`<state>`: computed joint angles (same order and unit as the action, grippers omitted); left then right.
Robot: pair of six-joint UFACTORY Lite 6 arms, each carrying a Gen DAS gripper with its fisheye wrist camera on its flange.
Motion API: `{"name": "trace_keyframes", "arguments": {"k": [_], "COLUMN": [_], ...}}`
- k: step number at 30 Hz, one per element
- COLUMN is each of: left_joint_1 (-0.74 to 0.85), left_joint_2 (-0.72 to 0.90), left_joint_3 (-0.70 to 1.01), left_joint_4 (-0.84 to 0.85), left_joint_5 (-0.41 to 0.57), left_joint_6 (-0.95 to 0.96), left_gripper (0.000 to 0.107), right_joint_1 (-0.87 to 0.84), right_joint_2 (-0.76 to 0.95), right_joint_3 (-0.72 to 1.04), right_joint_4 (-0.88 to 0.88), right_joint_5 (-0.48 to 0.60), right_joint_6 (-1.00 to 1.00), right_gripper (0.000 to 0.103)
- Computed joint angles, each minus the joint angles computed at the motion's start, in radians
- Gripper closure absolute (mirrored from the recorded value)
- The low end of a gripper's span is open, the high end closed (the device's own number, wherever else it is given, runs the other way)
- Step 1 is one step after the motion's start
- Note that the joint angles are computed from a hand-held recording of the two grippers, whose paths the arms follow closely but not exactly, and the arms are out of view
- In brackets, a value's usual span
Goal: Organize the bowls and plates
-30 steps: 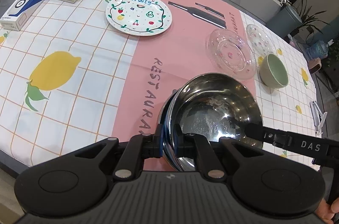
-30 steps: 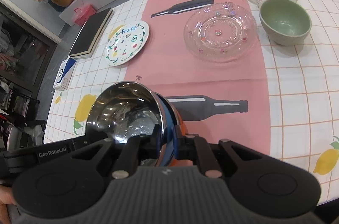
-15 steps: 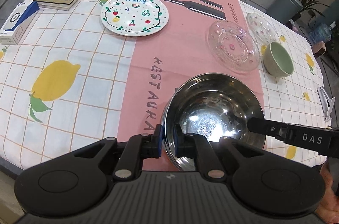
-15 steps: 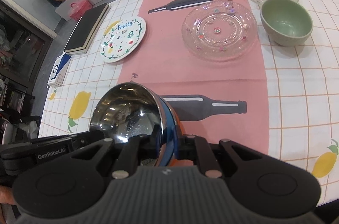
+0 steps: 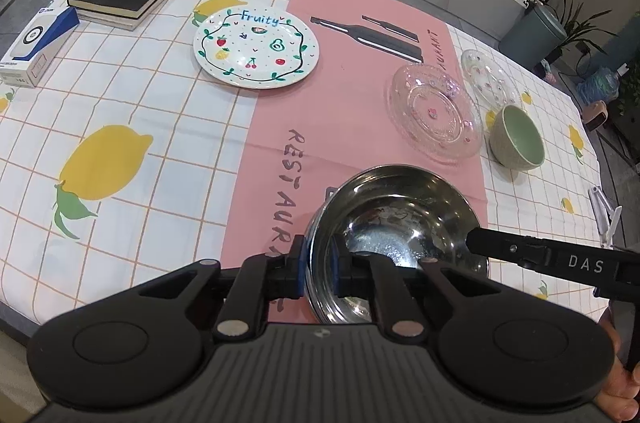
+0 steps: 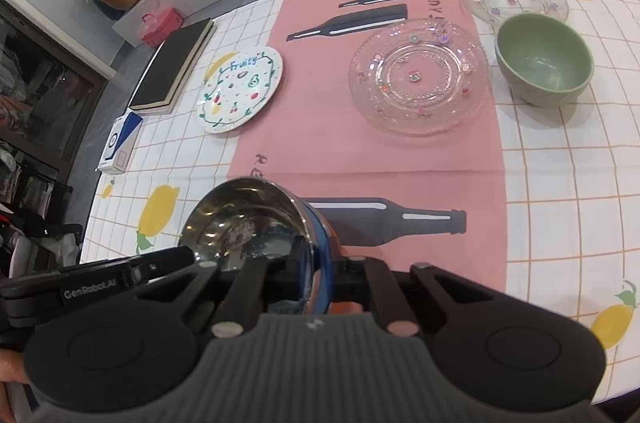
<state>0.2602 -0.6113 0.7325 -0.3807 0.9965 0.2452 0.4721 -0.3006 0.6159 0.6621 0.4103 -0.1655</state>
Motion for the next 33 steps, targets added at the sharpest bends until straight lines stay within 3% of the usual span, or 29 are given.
{"name": "trace_keyframes", "arguments": {"k": [10, 16, 18, 21, 27, 33], "left_joint_1": [0.041, 0.043, 0.026, -0.003, -0.168, -0.450], "left_joint_2": [0.020, 0.029, 0.023, 0.028, 0.071, 0.203], "left_joint_3": [0.010, 0.061, 0.095, 0.162, 0.317, 0.483], "left_joint_4": [-0.027, -0.028, -0.006, 0.001, -0.006, 0.084], "left_joint_5": [0.015, 0.052, 0.052, 0.066, 0.062, -0.017], "left_joint_6": [0.025, 0.041, 0.024, 0.004, -0.101, -0.303], "left_gripper": [0.099, 0.087, 0.087, 0.086, 0.086, 0.086], "right_joint_1": [-0.013, -0.017, -0.012, -0.025, -0.116, -0.281], "right_joint_2": [0.025, -0.007, -0.035, -0.086, -0.195, -0.224], "right_joint_3": [-0.001, -0.003, -0.001, 0.006, 0.032, 0.095], "right_joint_4": [0.052, 0.056, 0.014, -0.033, -0.070, -0.053], "right_joint_5": [0.000, 0.017, 0.029, 0.059, 0.153, 0.250], "right_joint_6": [-0.043, -0.068, -0.038, -0.017, -0.043, -0.164], "right_gripper": [0.097, 0.090, 0.084, 0.084, 0.084, 0.079]}}
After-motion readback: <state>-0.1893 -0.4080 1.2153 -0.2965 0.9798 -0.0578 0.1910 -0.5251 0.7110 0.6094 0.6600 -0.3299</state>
